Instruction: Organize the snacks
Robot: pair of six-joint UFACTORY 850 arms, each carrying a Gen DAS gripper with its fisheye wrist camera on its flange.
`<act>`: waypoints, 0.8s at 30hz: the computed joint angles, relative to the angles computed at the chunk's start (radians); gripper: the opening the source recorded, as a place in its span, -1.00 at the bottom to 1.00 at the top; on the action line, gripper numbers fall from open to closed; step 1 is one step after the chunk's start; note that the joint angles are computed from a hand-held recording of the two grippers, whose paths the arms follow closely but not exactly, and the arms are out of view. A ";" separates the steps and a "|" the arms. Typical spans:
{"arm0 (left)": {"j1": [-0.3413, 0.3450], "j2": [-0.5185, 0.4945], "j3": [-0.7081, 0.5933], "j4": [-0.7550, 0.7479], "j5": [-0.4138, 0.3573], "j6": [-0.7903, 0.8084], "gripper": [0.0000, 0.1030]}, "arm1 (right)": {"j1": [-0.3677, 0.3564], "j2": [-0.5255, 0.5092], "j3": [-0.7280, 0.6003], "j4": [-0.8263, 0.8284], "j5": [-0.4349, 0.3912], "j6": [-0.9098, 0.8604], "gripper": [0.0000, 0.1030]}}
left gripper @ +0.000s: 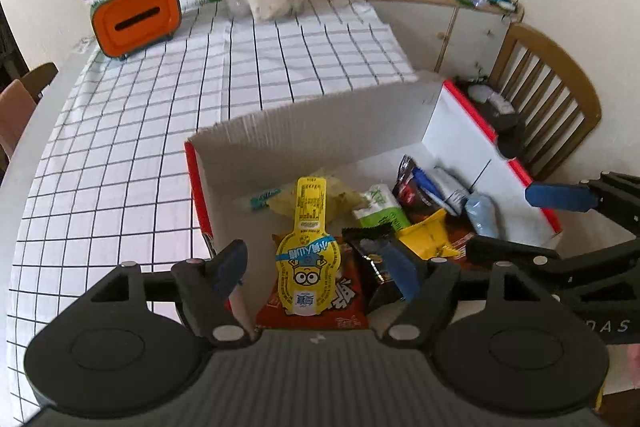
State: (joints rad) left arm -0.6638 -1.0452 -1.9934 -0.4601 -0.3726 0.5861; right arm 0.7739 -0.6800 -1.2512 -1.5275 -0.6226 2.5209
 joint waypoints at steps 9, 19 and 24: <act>0.021 0.116 0.176 -0.378 0.078 0.373 0.51 | 0.041 0.043 0.036 -0.077 -0.063 0.103 0.75; 0.042 0.191 0.297 -0.686 0.088 0.692 0.69 | 0.088 0.080 0.069 -0.107 -0.141 0.151 0.96; 0.047 0.212 0.331 -0.757 0.088 0.753 0.69 | 0.108 0.086 0.072 -0.119 -0.174 0.168 0.99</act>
State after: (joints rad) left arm -0.6165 -0.8335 -1.6626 -1.2167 -0.2851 1.3390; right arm 0.8815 -0.5941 -1.1794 -1.6465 -0.7963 2.6884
